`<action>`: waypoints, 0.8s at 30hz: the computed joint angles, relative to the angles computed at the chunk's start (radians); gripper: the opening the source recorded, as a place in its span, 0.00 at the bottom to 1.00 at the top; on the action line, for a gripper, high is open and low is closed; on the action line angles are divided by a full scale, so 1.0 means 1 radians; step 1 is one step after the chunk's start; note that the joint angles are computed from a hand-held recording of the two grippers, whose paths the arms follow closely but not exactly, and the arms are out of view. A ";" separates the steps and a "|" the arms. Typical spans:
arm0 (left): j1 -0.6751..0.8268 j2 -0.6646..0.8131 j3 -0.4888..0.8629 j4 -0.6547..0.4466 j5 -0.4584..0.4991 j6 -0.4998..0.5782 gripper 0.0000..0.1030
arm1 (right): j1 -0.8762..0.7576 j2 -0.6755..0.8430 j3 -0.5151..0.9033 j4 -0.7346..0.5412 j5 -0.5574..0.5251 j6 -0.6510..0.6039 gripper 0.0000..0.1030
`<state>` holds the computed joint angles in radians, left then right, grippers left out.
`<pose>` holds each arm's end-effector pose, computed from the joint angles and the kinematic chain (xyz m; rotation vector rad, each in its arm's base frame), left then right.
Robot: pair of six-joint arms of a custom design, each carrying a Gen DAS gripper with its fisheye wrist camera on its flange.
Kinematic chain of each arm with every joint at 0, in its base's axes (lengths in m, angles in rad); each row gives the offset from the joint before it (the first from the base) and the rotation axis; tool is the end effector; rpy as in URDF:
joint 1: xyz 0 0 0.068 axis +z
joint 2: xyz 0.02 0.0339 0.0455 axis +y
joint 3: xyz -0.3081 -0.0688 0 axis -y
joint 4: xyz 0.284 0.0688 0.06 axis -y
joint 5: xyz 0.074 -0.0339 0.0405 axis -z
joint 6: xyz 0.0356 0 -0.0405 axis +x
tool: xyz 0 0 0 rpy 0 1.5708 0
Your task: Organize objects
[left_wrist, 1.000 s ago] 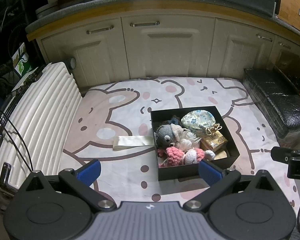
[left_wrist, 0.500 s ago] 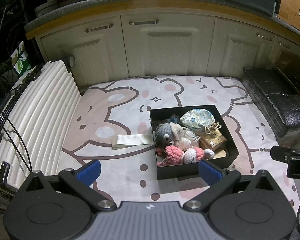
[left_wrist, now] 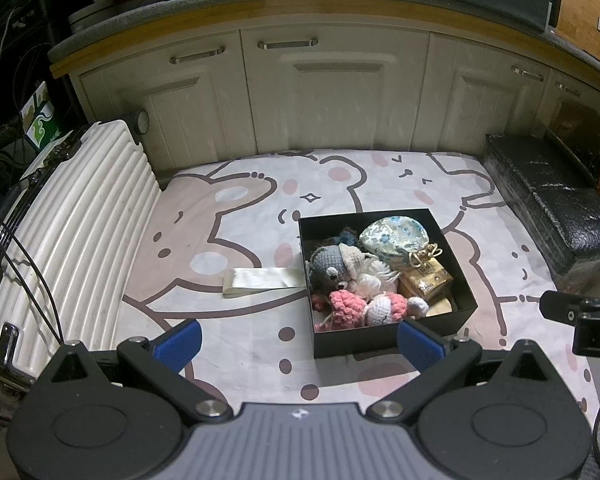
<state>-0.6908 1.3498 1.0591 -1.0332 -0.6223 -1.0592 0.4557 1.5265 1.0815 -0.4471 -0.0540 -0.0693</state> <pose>0.2189 -0.1541 0.2904 -0.5554 2.4369 0.2770 0.3200 0.1590 0.2679 -0.6652 2.3846 0.2334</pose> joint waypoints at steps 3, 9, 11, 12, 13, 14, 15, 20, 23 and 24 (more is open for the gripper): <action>0.001 -0.001 0.001 -0.002 0.000 0.001 1.00 | 0.001 0.000 0.001 0.000 0.001 0.001 0.98; 0.000 -0.001 0.000 -0.003 0.007 -0.001 1.00 | -0.003 0.002 0.001 0.001 -0.003 -0.003 0.98; 0.001 -0.001 0.001 -0.004 0.008 0.000 1.00 | -0.003 0.001 0.001 0.001 -0.002 -0.002 0.98; 0.001 -0.001 0.001 -0.004 0.008 0.000 1.00 | -0.003 0.001 0.001 0.001 -0.002 -0.002 0.98; 0.002 -0.001 0.000 -0.003 0.009 0.000 1.00 | -0.003 0.002 0.001 0.002 -0.003 -0.002 0.98; 0.003 -0.002 0.000 -0.002 0.010 0.001 1.00 | -0.003 0.002 0.001 0.001 -0.002 -0.003 0.98; 0.003 -0.002 0.000 -0.002 0.010 0.001 1.00 | -0.006 0.002 0.001 0.001 -0.004 -0.005 0.98; 0.003 -0.002 -0.002 0.001 0.010 0.004 1.00 | -0.005 0.002 0.000 0.002 -0.004 -0.005 0.98; 0.003 -0.002 -0.002 0.001 0.011 0.003 1.00 | -0.004 0.002 0.000 0.002 -0.003 -0.004 0.98; 0.003 -0.002 -0.002 0.001 0.011 0.003 1.00 | -0.004 0.002 0.001 0.001 -0.003 -0.004 0.98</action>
